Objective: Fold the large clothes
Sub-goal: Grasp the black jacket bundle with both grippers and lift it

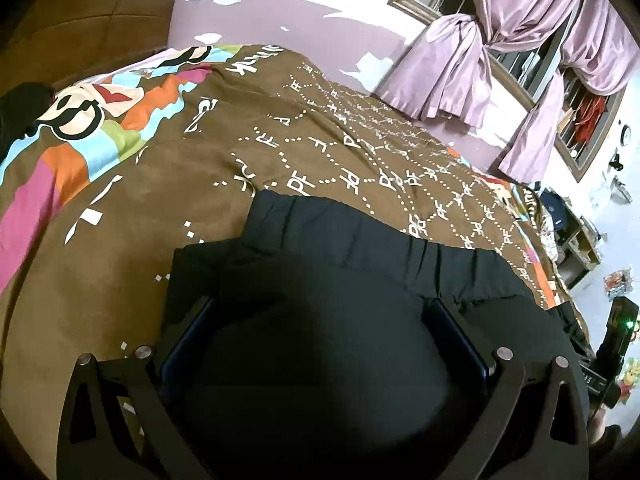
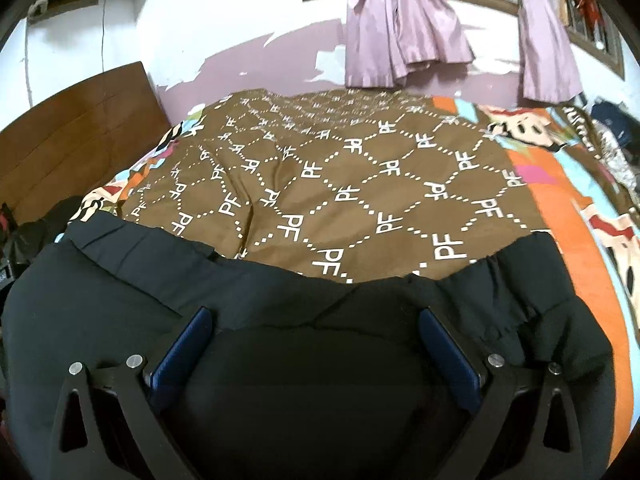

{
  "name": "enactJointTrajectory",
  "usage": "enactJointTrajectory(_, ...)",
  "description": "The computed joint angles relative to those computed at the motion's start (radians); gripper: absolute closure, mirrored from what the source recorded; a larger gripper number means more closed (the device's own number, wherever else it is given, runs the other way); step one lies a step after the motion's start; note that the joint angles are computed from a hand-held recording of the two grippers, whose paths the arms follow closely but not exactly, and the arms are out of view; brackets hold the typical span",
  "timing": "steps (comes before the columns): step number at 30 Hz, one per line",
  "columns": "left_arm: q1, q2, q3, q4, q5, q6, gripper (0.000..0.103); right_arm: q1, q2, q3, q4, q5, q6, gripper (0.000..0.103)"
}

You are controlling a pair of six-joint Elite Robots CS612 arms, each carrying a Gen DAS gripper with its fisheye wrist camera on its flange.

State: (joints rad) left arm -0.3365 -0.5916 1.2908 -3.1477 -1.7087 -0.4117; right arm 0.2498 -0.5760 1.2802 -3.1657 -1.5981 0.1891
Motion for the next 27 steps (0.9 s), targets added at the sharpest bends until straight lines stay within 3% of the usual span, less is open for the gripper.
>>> enactJointTrajectory(5, 0.008, -0.013, 0.023, -0.026, -0.030, -0.028, 0.001, 0.001, -0.017, 0.052, -0.095, -0.020, 0.009, 0.000)
enactJointTrajectory(12, 0.028, -0.069, 0.087, -0.016, -0.055, -0.110, 0.001, 0.011, -0.072, 0.187, -0.272, -0.139, -0.031, 0.000)
enactJointTrajectory(18, 0.041, -0.101, 0.137, -0.053, -0.108, -0.012, 0.001, -0.010, -0.133, 0.288, -0.218, -0.196, -0.009, 0.000)
enactJointTrajectory(20, 0.044, -0.102, 0.138, -0.039, -0.142, 0.016, 0.001, -0.024, -0.149, 0.293, -0.092, -0.175, -0.019, 0.000)
enactJointTrajectory(21, 0.045, -0.101, 0.140, -0.025, -0.152, 0.027, 0.001, -0.037, -0.154, 0.300, -0.054, -0.123, -0.011, 0.000)
enactJointTrajectory(25, 0.056, -0.080, 0.130, 0.030, -0.221, -0.025, 0.001, -0.094, -0.150, 0.324, -0.063, 0.113, 0.123, 0.000)
enactJointTrajectory(27, 0.065, -0.067, 0.126, 0.020, -0.273, -0.066, 0.001, -0.109, -0.141, 0.332, -0.107, 0.171, 0.142, 0.000)
